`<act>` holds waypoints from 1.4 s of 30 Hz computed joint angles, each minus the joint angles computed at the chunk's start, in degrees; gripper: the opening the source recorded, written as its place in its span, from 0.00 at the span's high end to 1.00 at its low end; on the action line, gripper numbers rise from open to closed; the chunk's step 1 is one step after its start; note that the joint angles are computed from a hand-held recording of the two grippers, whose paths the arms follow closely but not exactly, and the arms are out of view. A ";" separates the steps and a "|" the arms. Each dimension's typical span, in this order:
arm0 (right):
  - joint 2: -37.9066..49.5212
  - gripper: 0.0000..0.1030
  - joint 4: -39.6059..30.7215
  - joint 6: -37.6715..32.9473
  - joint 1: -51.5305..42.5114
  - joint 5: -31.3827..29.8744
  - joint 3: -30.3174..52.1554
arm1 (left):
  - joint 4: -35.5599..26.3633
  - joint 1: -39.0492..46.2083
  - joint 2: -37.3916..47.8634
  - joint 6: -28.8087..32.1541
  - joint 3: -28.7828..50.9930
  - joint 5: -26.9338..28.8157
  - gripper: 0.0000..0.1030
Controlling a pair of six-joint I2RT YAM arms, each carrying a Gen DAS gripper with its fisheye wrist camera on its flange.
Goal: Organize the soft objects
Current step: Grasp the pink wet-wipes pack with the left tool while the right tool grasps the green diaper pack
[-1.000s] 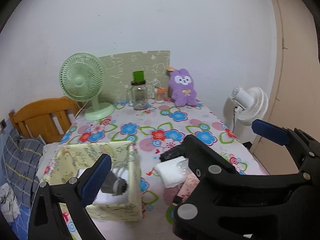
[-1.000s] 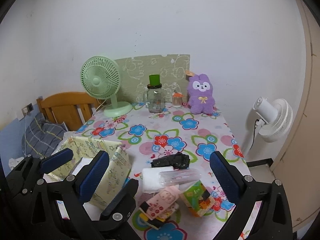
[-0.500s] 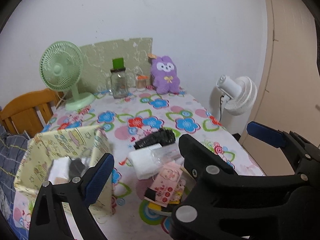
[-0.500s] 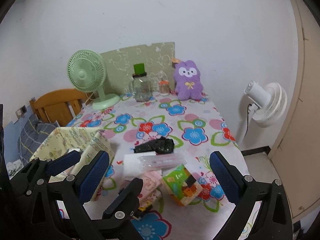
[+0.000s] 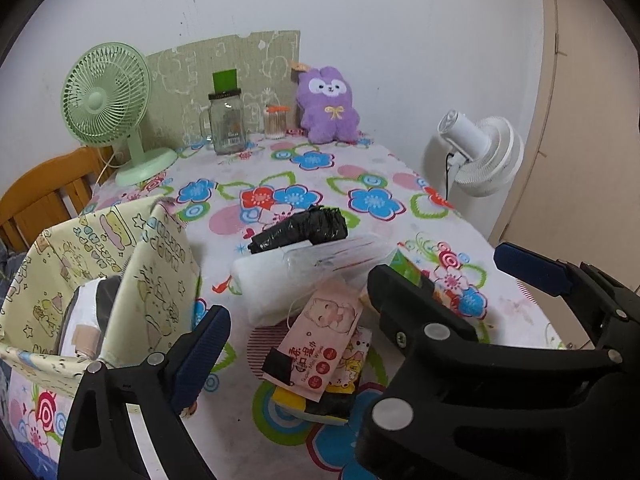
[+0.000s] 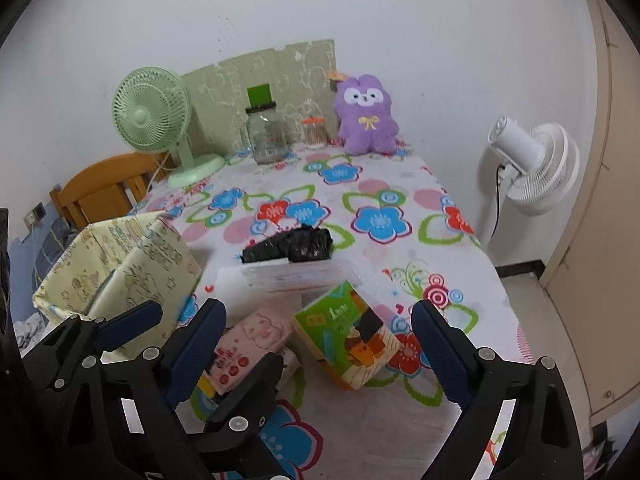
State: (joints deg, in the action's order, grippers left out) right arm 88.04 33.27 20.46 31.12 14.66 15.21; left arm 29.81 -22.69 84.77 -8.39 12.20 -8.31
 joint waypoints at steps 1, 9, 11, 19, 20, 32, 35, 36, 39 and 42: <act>1.01 0.07 0.47 -0.07 -0.63 -0.58 0.25 | 0.19 0.01 0.78 0.14 0.24 -0.24 0.08; 8.69 0.07 3.63 -0.61 -3.85 -4.17 2.48 | 2.23 0.53 9.17 0.93 3.14 -0.19 0.15; 10.42 0.07 4.15 -0.57 -4.42 -4.83 3.12 | 2.77 0.72 10.48 1.13 3.46 -0.35 0.20; 15.71 0.07 4.29 -1.10 -6.03 -6.83 6.26 | 1.35 2.42 13.82 1.67 6.20 1.29 0.34; 16.23 0.07 4.28 -1.26 -6.22 -7.08 6.63 | 1.22 2.68 14.31 1.86 6.58 1.63 0.35; 22.04 0.14 2.91 -1.52 -9.16 -10.85 10.86 | 0.87 2.11 16.69 2.96 8.23 2.18 0.55; 22.55 0.24 1.98 -1.29 -9.50 -11.35 11.56 | 0.30 1.88 16.65 3.06 8.50 2.27 0.59; 22.56 0.30 1.74 -1.40 -9.34 -11.04 11.63 | 0.13 1.94 16.63 3.09 8.57 2.43 0.59; 22.16 0.38 1.11 -1.29 -9.28 -11.25 11.63 | -0.29 1.83 16.38 3.02 8.65 2.39 0.60; 21.62 0.43 1.12 -1.35 -9.19 -11.71 11.24 | -0.70 1.72 15.84 3.09 8.45 2.45 0.61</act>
